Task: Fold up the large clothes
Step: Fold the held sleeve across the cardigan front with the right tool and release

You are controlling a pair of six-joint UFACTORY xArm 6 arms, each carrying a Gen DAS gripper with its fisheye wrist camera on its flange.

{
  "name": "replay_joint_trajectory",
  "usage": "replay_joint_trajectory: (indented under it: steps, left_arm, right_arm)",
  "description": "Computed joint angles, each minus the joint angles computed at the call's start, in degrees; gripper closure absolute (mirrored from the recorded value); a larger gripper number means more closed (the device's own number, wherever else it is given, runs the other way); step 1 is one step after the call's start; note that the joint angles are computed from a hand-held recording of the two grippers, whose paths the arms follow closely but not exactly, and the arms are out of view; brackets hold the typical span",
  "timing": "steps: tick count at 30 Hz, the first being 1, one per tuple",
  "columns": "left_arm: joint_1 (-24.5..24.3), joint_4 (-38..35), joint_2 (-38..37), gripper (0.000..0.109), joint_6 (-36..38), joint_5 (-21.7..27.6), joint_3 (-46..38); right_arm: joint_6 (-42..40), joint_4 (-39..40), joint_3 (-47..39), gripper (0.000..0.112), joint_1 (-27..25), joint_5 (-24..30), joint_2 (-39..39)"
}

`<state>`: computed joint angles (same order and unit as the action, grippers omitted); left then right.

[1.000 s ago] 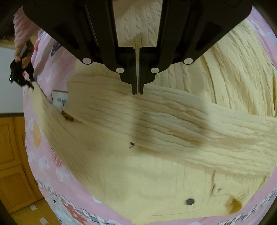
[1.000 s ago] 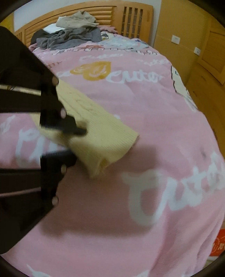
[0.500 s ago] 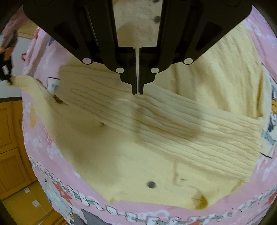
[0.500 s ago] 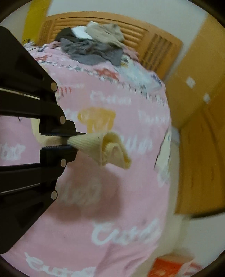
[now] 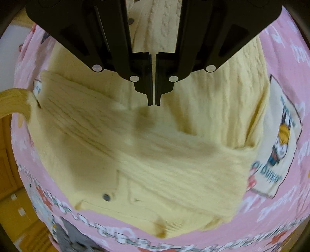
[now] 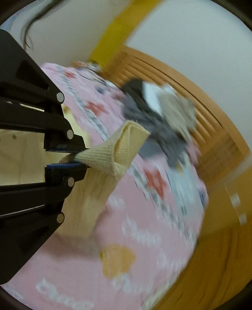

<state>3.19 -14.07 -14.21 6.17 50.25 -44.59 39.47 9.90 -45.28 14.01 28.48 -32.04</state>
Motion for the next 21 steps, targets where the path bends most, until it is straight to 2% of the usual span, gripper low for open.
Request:
replay_joint_trajectory:
  steps: [3,7,13,16,21]
  left_arm:
    - [2.5,-3.55,-2.42,0.107,-0.23,-0.65,2.93]
    - [5.6,-9.29,-6.06,0.107,3.58,-1.74,8.0]
    - [6.83,-13.44,-11.3,0.107,13.73,-4.58,15.49]
    - [8.31,-18.36,-12.33,0.107,18.21,-5.68,17.49]
    - [12.62,-23.93,-15.92,0.107,21.7,-3.97,19.59]
  right_arm:
    - [-4.62,2.99,-6.81,0.104,7.36,-2.01,7.97]
    - [-11.62,8.33,-16.75,0.104,15.36,-3.65,18.65]
    - [-12.86,5.77,-27.61,0.104,22.04,-3.33,29.0]
    - [-13.94,4.97,-32.3,0.104,24.86,-2.68,33.46]
    - [-14.99,2.5,-38.48,0.104,29.66,-0.46,39.2]
